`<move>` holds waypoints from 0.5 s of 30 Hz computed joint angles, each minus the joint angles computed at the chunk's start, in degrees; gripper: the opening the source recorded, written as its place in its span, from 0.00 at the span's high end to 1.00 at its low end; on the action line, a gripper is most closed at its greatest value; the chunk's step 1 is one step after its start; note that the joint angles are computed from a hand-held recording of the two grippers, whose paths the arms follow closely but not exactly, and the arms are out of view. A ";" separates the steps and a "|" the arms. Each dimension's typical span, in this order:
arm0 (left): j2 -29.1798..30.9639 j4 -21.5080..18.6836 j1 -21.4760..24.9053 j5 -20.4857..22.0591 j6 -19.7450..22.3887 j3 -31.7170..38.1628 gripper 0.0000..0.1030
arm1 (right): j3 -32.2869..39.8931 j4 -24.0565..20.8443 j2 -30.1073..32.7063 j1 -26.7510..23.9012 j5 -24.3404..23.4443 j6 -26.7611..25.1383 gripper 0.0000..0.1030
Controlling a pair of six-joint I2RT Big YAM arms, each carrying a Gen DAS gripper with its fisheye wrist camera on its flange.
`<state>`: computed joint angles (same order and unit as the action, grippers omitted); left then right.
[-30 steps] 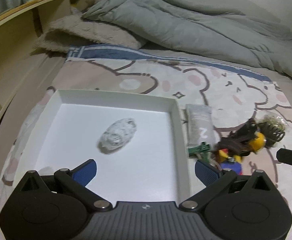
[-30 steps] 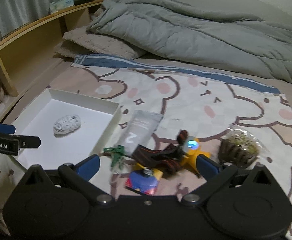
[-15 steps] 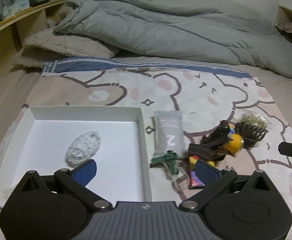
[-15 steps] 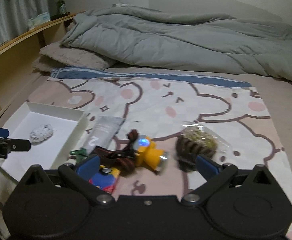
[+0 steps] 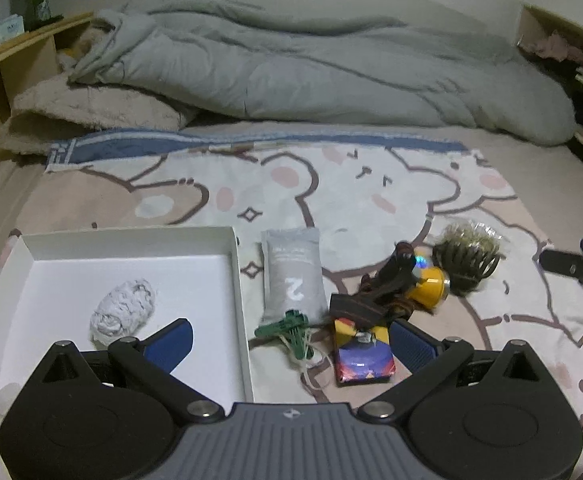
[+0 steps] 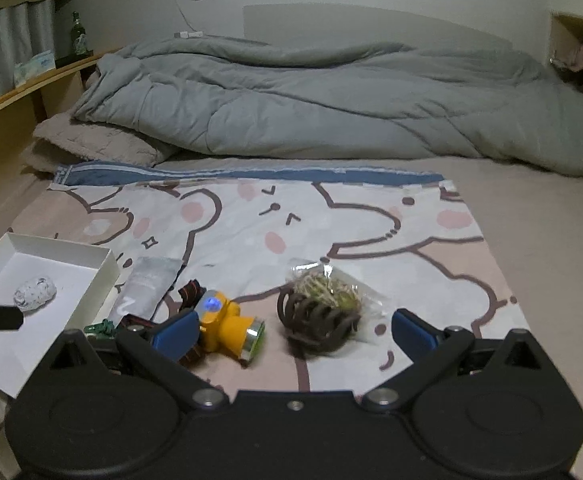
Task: Organize objects
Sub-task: 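Grasp the green clip with the left gripper while the right grasps the bag of beaded cords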
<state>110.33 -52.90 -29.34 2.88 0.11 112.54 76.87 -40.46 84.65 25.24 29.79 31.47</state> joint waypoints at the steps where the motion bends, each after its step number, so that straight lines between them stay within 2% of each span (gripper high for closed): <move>1: 0.32 -0.39 -0.14 -0.27 0.00 0.34 0.00 | -0.21 0.94 0.01 -0.29 -0.48 -0.41 0.00; 4: 1.85 -1.99 -0.59 -0.28 0.30 1.94 0.00 | -0.05 1.80 0.43 -1.13 -1.54 0.05 0.00; 9: 3.97 -3.90 -1.19 2.52 -0.05 4.22 0.01 | 1.24 0.90 1.96 -2.85 -2.66 2.34 0.00; 15: 6.47 -5.24 -2.11 4.54 -1.09 6.60 0.06 | 1.90 -0.02 3.30 -5.76 -4.13 8.07 0.00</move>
<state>116.81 -58.15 -31.45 7.42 -0.98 119.14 78.76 -40.48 87.95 19.48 25.66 39.53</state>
